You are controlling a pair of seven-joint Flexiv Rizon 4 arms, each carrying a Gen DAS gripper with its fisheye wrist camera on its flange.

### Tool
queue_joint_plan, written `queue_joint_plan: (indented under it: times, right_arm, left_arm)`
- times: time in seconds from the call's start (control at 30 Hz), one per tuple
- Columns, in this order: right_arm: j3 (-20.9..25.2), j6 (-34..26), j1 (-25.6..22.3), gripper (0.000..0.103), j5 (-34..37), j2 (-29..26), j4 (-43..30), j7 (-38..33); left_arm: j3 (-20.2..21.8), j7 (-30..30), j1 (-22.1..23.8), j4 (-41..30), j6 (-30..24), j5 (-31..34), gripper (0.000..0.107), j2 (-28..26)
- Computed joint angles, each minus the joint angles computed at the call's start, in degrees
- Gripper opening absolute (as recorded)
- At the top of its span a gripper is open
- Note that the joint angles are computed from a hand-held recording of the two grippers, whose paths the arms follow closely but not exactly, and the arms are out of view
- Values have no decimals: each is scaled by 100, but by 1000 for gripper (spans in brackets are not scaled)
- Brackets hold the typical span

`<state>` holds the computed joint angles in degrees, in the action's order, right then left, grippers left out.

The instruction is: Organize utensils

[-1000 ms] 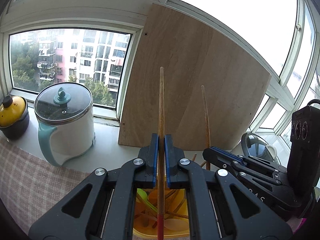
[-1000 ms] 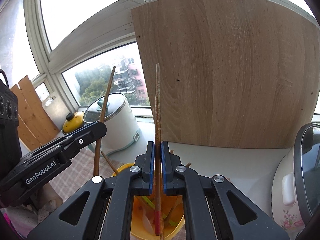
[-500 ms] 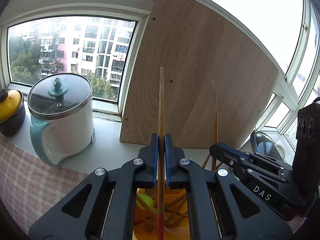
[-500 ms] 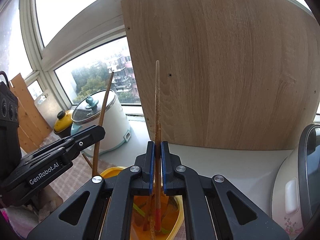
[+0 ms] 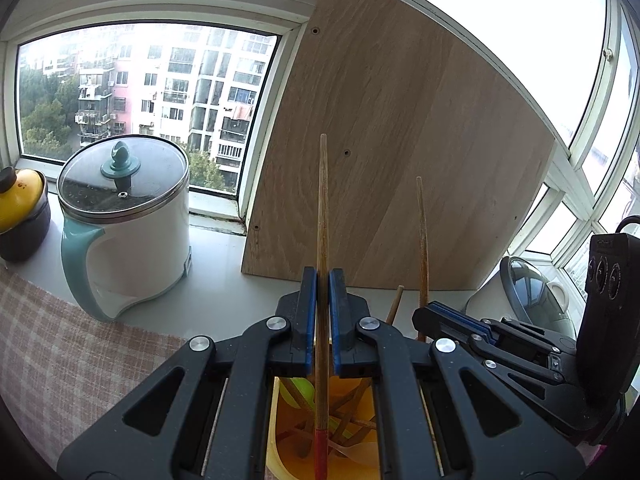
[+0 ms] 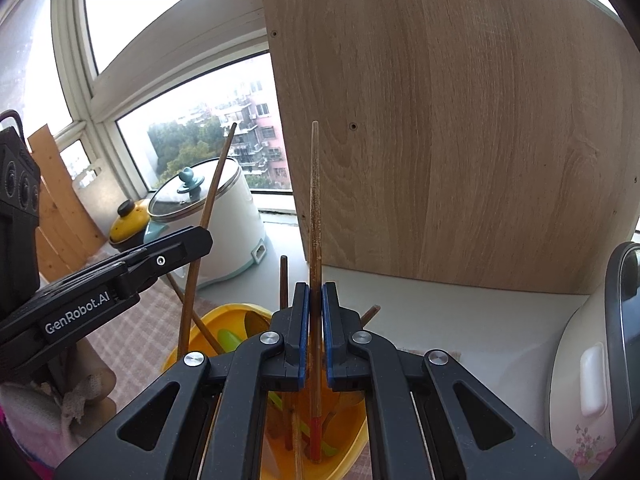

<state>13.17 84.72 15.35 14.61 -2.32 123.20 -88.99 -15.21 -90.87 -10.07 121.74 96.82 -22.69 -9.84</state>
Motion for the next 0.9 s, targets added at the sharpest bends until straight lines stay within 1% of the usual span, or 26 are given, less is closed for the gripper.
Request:
queue_joint_plan:
  times: [0.03, 0.1, 0.27, 0.3, 0.4, 0.5, 0.53, 0.6, 0.67, 0.7, 0.73, 0.77, 0.8, 0.83, 0.87, 0.9]
  right_arm:
    - [14, -12, -8, 5, 73, 7, 9, -49]
    - [14, -15, -5, 5, 101, 12, 48, -51]
    - [20, -140, -18, 5, 368, 70, 45, -201]
    - [16, -146, -13, 5, 401, 97, 64, -215]
    - [-15, -160, 22, 5, 347, 173, 144, -137]
    - [-56, -209, 51, 5, 278, 255, 226, -48]
    - [-73, -197, 58, 5, 200, 275, 270, 37]
    - [-95, -247, 84, 5, 272, 332, 303, 8]
    - [-116, -247, 98, 5, 173, 384, 380, 123]
    - [-126, -260, 108, 5, 138, 407, 407, 169]
    - [-135, -274, 115, 7, 89, 436, 440, 229]
    - [-143, -288, 124, 13, 34, 458, 467, 291]
    - [-146, -274, 128, 18, -29, 488, 510, 356]
    - [-139, -211, 120, 26, -154, 530, 594, 477]
    - [-135, -147, 112, 30, -288, 566, 670, 601]
    - [-134, -91, 106, 30, -414, 600, 734, 715]
  left_arm:
    - [-43, 22, 36, 17, -4, -22, 4, 5]
    - [28, -10, -19, 3, -21, 11, 4, -1]
    - [-116, 131, 67, 106, -31, -83, 4, 86]
    - [-70, 136, 22, 106, -54, -68, 4, 97]
    - [-55, 202, -23, 157, -69, -132, 4, 148]
    - [-311, 416, 121, 300, 12, -418, 4, 235]
    - [-321, 452, 110, 324, 17, -465, 4, 258]
    - [-403, 593, 132, 390, 24, -618, 4, 309]
    - [-308, 633, 22, 427, -4, -658, 4, 356]
    - [-173, 587, -90, 434, -39, -600, 4, 380]
    - [-126, 607, -146, 456, -45, -625, 4, 403]
    - [-87, 630, -197, 480, -47, -658, 4, 427]
    - [18, 589, -282, 480, -82, -612, 4, 444]
    - [71, 593, -339, 504, -98, -619, 4, 473]
    - [120, 605, -392, 526, -113, -628, 4, 500]
    - [270, 492, -497, 522, -162, -480, 4, 523]
